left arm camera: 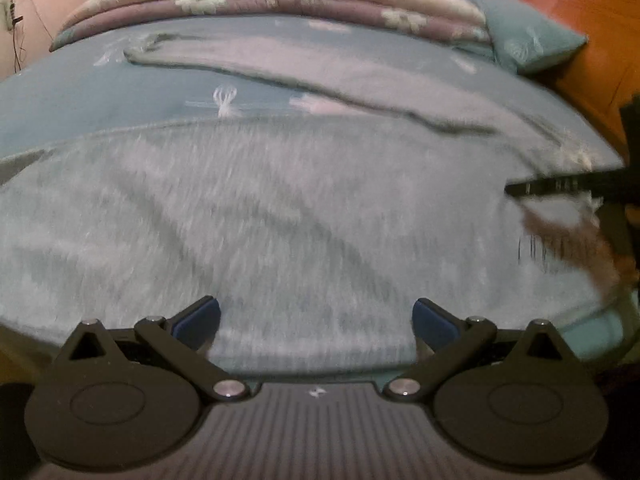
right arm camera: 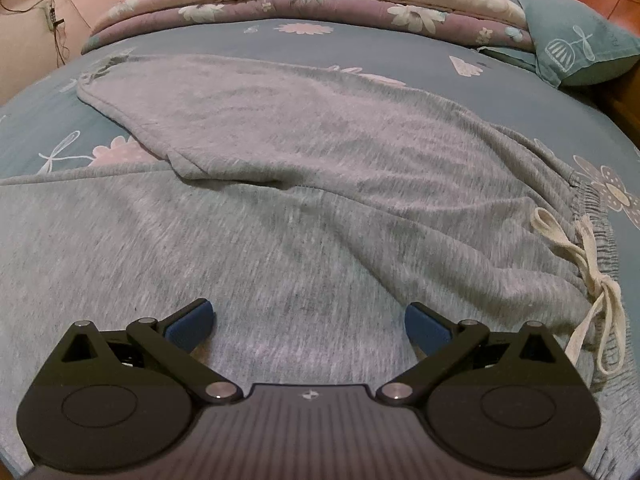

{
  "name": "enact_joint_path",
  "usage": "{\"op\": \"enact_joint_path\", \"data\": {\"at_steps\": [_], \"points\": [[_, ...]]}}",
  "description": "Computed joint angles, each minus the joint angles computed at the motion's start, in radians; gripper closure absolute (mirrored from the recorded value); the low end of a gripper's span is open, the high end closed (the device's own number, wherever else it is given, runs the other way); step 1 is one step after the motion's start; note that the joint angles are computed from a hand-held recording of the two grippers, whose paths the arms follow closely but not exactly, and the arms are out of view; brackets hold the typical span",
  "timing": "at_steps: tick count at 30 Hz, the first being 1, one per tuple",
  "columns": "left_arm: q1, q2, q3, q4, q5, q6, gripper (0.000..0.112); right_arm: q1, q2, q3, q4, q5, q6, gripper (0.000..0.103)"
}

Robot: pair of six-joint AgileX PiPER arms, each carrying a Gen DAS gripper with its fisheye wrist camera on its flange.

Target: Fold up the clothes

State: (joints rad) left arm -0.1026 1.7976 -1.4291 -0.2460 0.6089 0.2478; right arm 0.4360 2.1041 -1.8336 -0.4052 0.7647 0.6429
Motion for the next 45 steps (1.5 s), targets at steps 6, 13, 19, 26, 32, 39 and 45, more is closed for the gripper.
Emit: {"op": "enact_joint_path", "data": {"at_steps": [6, 13, 19, 26, 32, 39, 45], "points": [[0.071, 0.023, -0.079, -0.070, -0.081, 0.083, 0.010, 0.005, 0.009, -0.024, 0.004, 0.023, -0.004, 0.000], [0.169, 0.260, -0.392, -0.057, 0.123, -0.002, 0.011, 0.005, 0.011, -0.033, 0.013, 0.032, -0.012, 0.000], [0.256, 0.130, -0.189, -0.116, 0.071, 0.099, 0.010, 0.008, 0.017, -0.050, 0.025, 0.049, -0.024, 0.000], [0.283, 0.175, -0.302, 0.070, 0.064, -0.027, 0.010, -0.074, -0.013, 0.007, 0.123, -0.028, -0.202, 0.000], [0.333, 0.247, -0.379, 0.115, 0.123, -0.114, 0.010, -0.062, -0.003, -0.006, 0.114, -0.022, -0.182, 0.000], [0.364, 0.213, -0.310, 0.060, 0.100, 0.040, 0.010, -0.056, -0.004, -0.005, 0.114, -0.016, -0.166, 0.000], [0.365, 0.282, -0.492, 0.103, 0.278, -0.002, 0.010, -0.052, -0.009, 0.004, 0.109, -0.019, -0.163, 0.000]]}}
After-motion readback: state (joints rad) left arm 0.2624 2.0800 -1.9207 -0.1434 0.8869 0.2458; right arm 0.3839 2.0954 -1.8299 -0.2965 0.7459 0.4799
